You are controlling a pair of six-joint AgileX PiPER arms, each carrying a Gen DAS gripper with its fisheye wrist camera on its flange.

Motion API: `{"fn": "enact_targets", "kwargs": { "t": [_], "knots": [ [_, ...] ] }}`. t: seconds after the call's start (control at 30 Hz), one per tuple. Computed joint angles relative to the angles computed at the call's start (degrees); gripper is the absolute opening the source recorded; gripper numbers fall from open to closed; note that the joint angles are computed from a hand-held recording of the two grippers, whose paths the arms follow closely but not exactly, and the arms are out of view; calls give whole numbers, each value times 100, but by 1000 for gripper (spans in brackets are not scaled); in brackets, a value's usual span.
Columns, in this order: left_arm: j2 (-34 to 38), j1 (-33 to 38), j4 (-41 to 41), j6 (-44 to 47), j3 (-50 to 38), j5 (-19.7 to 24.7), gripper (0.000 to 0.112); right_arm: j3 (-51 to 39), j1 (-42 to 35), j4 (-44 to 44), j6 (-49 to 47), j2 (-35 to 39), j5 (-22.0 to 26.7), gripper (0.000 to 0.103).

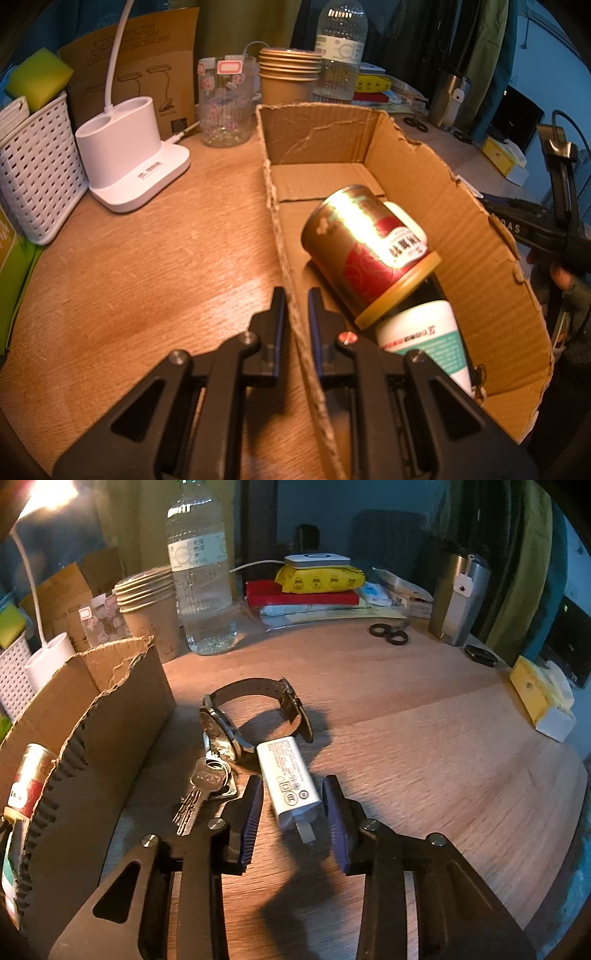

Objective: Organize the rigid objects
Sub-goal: 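Move the right gripper to the white charger plug and grasp it, then carry the charger plug into the box and open the right gripper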

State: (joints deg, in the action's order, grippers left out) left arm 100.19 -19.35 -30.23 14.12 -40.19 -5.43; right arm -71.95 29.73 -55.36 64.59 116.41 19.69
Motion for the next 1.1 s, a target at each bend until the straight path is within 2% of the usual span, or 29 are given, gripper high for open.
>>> {"fn": "enact_targets", "kwargs": {
  "t": [0.13, 0.7, 1.1],
  "knots": [
    [1, 0, 5, -4, 0, -1, 13, 89, 25, -189, 191, -55, -27, 23],
    [0, 0, 4, -3, 0, 0, 13, 535, 311, -1305, 1302, -599, 46, 23],
    [5, -1, 3, -3, -2, -3, 13, 663, 775, -1700, 1560, -1036, 242, 23]
  ]
}}
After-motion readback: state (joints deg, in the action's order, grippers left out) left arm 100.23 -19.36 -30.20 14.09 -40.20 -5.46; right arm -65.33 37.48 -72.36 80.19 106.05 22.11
